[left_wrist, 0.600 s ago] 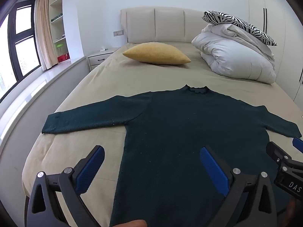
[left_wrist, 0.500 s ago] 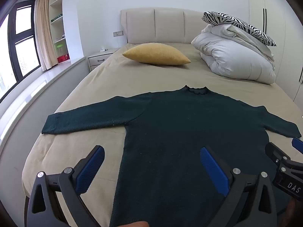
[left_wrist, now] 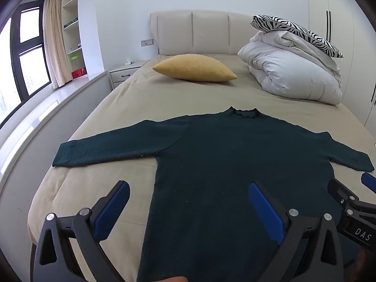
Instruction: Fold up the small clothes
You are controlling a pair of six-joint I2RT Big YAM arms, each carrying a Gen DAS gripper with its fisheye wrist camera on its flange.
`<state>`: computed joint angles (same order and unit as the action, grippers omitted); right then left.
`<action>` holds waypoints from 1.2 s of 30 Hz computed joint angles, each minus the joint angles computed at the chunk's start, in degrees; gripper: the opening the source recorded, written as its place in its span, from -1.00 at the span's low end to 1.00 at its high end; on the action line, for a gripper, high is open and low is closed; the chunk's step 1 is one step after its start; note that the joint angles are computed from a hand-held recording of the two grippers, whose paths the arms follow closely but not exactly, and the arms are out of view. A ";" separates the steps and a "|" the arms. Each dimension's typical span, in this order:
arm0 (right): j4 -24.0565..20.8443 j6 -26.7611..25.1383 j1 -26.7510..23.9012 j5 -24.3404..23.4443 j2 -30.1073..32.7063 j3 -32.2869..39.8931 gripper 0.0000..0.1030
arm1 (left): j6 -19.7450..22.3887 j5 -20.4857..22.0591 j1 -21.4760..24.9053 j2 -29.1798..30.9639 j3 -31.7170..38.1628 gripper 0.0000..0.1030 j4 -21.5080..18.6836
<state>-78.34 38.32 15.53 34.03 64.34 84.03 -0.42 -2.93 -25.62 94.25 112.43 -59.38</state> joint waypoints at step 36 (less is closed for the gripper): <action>0.24 0.95 0.48 -0.28 0.20 -0.60 1.00 | -0.12 -0.19 -0.19 -0.17 -0.22 1.00 0.13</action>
